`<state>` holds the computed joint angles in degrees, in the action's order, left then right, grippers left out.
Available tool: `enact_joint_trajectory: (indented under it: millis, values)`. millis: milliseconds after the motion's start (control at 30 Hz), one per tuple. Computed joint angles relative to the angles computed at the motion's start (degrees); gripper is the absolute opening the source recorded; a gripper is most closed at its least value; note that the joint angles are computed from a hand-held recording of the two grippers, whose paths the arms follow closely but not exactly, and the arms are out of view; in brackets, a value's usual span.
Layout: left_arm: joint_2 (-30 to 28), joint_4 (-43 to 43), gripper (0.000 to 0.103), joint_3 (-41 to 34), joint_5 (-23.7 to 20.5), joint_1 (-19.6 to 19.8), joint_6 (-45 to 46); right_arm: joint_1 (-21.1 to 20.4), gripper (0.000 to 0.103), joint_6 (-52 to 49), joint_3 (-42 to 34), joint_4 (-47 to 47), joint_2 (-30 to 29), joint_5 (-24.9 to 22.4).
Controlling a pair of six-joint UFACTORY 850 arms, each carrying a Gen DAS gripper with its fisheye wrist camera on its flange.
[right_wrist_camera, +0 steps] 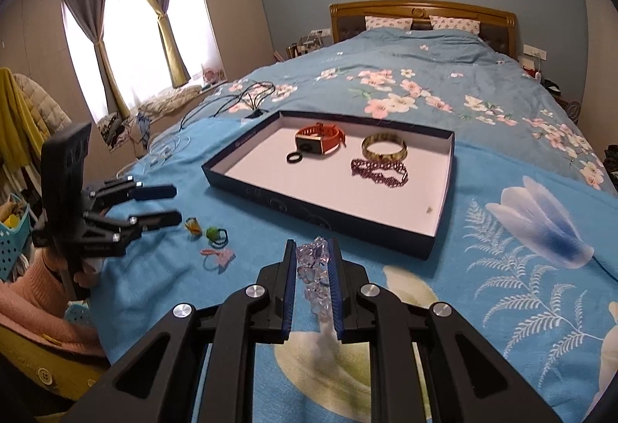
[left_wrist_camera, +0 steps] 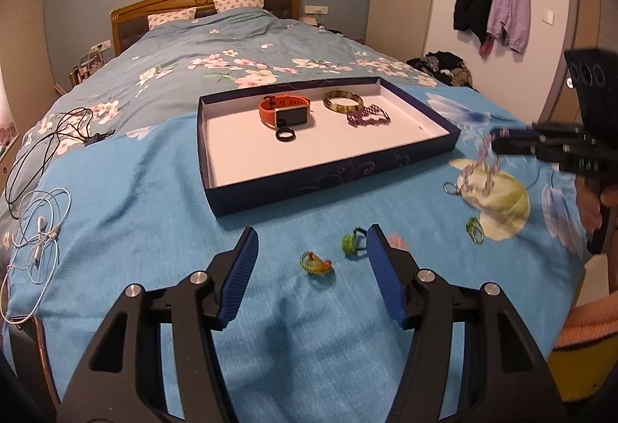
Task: Organize jewelry
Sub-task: 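Lift the clear bracelet with the right tool while the left tool closes on the pink ring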
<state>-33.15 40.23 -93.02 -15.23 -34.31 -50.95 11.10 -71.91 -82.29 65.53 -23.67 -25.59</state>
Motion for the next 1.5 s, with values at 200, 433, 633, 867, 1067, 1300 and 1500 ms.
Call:
enact_joint_trajectory:
  millis: [200, 433, 633, 867, 1067, 1300, 1500]
  values:
    - [0.07, -3.18, 0.057, 0.56, -0.98, -0.31, 4.19, -0.15, 0.014, -2.29, 0.37, 3.22, 0.42, 0.08]
    - [-0.81, -15.28, 0.054, -0.55, 1.21, -1.2, 18.58, -0.12, 0.014, -2.03, 0.16, 3.71, 0.08, 0.1]
    - [-5.71, -29.93, 0.046, -7.49, -3.68, -1.98, 34.2, -0.23, 0.014, -2.73, 0.63, 4.52, 0.29, -0.16]
    - [-9.26, -41.39, 0.038, -12.66, -7.93, -0.65, 42.42, -0.38, 0.014, -2.82, 0.68, 5.17, -0.03, -0.51]
    - [-10.67, -41.48, 0.025, -14.97, -9.37, -0.7, 42.4, -0.33, 0.014, -2.58, 0.47, 5.2, -0.3, -0.77]
    - [-10.79, -41.43, 0.009, -15.18, -9.16, -0.69, 42.1, -0.35, 0.014, -3.78, 0.15, 6.57, -0.47, -0.68]
    - [-9.99, -41.16, 0.003, -14.3, -7.74, -0.73, 41.81, -0.3, 0.014, -5.0, -0.01, 7.79, -0.38, -0.45]
